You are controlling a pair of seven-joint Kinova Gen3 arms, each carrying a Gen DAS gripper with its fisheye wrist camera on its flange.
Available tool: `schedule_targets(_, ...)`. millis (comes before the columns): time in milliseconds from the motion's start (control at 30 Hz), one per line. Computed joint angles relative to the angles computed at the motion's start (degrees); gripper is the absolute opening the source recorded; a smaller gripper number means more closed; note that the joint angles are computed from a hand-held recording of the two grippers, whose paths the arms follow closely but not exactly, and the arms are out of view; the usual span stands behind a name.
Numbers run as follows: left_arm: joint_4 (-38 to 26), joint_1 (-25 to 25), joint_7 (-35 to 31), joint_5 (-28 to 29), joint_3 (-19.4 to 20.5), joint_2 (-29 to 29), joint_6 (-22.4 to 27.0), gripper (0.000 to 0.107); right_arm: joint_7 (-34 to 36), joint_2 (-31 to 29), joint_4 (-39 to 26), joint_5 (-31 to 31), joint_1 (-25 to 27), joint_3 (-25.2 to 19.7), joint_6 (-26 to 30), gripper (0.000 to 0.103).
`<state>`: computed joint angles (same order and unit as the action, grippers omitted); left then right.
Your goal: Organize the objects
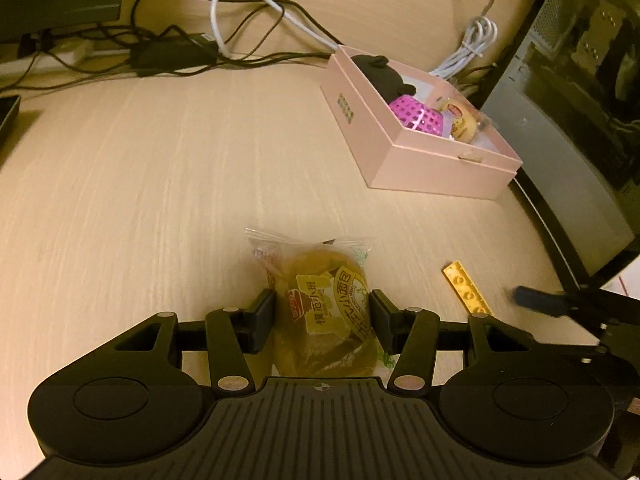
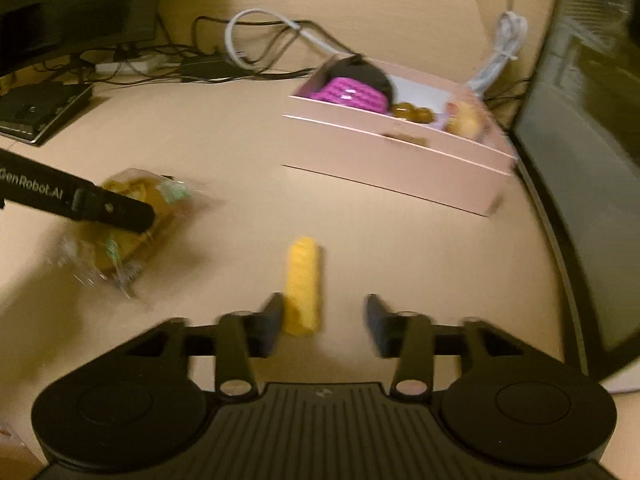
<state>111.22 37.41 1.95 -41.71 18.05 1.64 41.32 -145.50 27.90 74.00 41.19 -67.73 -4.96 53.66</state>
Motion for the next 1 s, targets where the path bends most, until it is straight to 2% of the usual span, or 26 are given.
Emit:
schedule_targets(133,-1.18,1.22,2.26,-0.87,0.38,0.86,2.63,0.056,-3.76,-1.86,4.06,2.65,-0.58,1.02,-0.4,0.063)
schedule_targets(267,-2.14,2.04,1.21,-0.06,0.22,1.27,3.9,0.056,-7.65,-2.16,4.97,3.95,-0.04,0.76,1.05,0.063)
schedule_targets(400,-2.48,2.44,1.25,0.12,-0.09,1.45,4.21,0.056,-9.37,-2.88,5.39,2.45,2.01,-0.89,-1.35,0.065)
schedule_targets(700,-1.25,1.9,1.28,0.34,-0.48,0.67,2.11,0.056,-5.67,-0.98,3.11,-0.39,2.39,-1.48,-4.79,0.065)
schedule_targets(800,-0.75,1.34,0.61,0.75,-0.41,0.3,1.17,0.056,-2.02,-2.01,4.26,-3.99,5.2,-2.82,-10.22,0.065)
schedule_targets(867,-0.43,0.97,0.32,1.03,-0.32,0.04,0.62,0.056,-2.06,-2.27,4.77,-2.43,3.54,-0.71,-11.73,0.065)
schedule_targets(1000,-0.89,0.62,-0.91,1.54,0.03,0.27,0.97,0.056,-0.01,0.03,1.33,-0.05,2.17,0.95,-8.08,0.062)
